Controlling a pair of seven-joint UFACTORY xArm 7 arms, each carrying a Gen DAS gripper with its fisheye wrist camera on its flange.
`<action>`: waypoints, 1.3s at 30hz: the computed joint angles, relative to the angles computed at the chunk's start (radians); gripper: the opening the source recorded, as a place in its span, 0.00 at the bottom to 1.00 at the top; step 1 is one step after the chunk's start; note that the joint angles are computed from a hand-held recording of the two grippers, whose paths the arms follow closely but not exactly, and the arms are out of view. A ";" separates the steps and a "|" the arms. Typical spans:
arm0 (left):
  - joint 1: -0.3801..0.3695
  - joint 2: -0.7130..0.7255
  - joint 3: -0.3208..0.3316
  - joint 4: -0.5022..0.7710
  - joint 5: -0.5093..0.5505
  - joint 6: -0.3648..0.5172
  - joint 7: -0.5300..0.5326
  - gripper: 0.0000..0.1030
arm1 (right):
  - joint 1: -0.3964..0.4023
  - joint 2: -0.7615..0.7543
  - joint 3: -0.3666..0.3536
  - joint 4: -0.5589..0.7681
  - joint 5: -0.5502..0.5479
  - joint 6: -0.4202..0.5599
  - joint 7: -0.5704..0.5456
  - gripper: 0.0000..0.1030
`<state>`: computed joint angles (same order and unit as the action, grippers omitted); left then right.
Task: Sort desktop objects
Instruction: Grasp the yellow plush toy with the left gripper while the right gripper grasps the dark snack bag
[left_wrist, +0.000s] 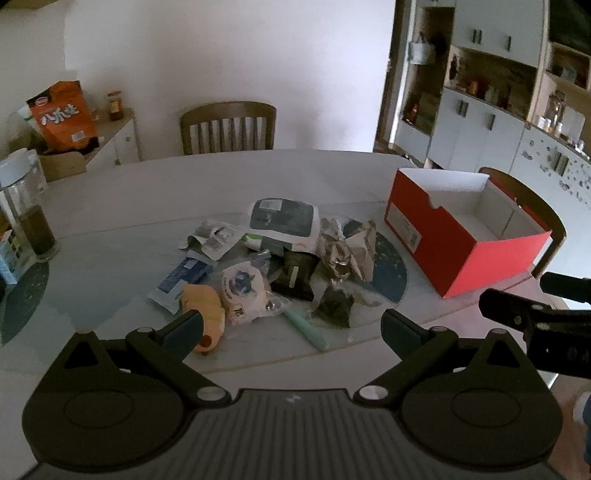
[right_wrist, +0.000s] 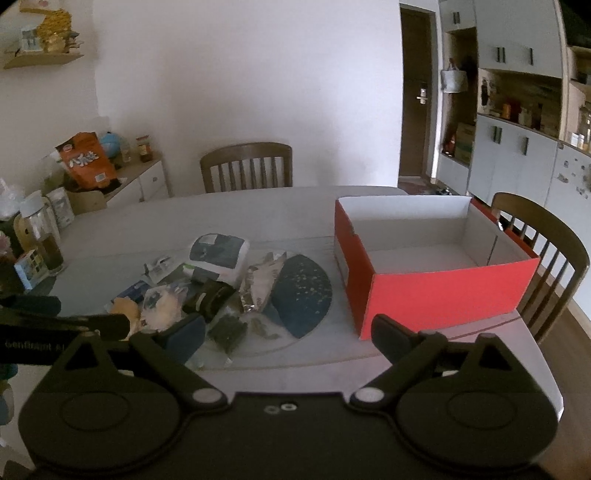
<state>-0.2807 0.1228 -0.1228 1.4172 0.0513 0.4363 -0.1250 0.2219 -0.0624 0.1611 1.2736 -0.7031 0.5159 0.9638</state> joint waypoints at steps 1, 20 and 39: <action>-0.003 -0.002 0.003 -0.002 0.012 -0.003 -0.015 1.00 | 0.000 -0.004 -0.002 -0.005 0.006 -0.007 -0.010 0.94; 0.034 0.124 0.030 0.065 0.030 -0.068 0.018 0.99 | 0.048 0.143 -0.044 0.112 0.006 -0.057 -0.078 0.93; 0.077 0.335 0.043 0.222 -0.037 -0.029 0.118 0.91 | 0.178 0.448 -0.152 0.387 0.151 0.029 -0.214 0.78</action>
